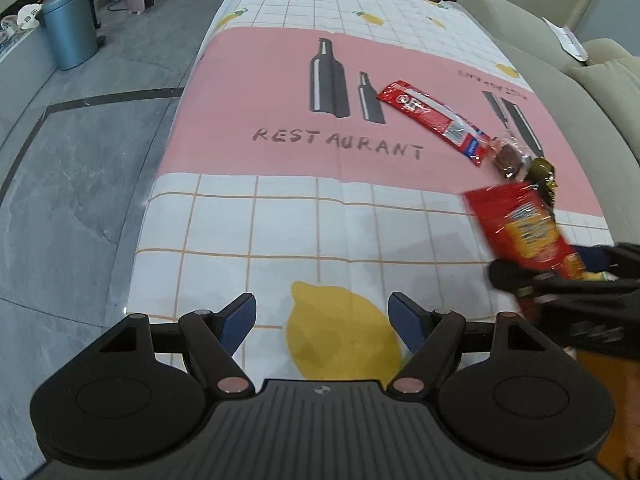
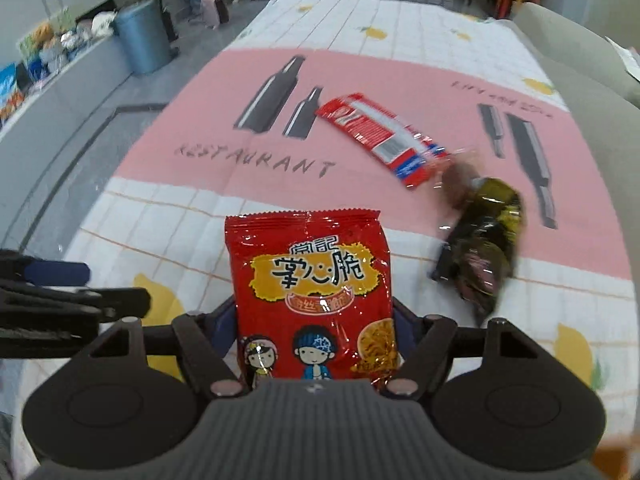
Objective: Organize snacks
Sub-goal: 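Grasp the red chip bag with the right gripper, then lift the red chip bag with the right gripper while the left grasps the dark chocolate bag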
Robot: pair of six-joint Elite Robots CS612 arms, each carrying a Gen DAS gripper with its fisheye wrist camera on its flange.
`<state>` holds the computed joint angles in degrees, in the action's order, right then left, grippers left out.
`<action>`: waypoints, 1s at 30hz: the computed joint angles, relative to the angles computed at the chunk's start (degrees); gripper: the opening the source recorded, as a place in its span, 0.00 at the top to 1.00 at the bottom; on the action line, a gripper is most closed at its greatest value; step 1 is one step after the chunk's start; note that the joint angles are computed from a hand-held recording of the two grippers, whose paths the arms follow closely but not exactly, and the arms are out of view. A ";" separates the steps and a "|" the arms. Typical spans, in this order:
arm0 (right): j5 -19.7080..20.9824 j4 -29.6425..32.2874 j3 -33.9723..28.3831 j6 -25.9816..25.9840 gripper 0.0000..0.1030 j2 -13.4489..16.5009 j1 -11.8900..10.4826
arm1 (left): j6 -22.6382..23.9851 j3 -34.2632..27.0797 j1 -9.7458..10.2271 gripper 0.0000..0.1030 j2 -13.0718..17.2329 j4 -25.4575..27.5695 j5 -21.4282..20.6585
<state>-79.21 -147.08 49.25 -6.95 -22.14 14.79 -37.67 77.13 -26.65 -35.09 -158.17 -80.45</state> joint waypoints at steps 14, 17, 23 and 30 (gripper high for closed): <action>0.09 -18.43 12.89 11.77 0.30 -8.19 -5.46 | -2.82 -2.73 -2.37 0.14 -0.70 -3.30 0.58; -0.50 -19.07 13.93 13.65 0.30 -8.75 -6.54 | -0.98 -6.75 -3.09 0.14 1.13 -2.33 0.95; 0.09 -22.91 16.05 16.17 0.30 -9.21 -8.34 | 6.61 -15.33 -3.99 0.13 6.00 -1.11 -2.01; 0.81 -24.19 16.70 18.12 0.30 -8.93 -9.75 | 11.82 -27.24 -5.18 0.13 12.76 7.47 -0.38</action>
<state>-78.39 -171.26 65.95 11.18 -31.06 5.04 -25.85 49.89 -31.83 -22.34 -150.70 -80.82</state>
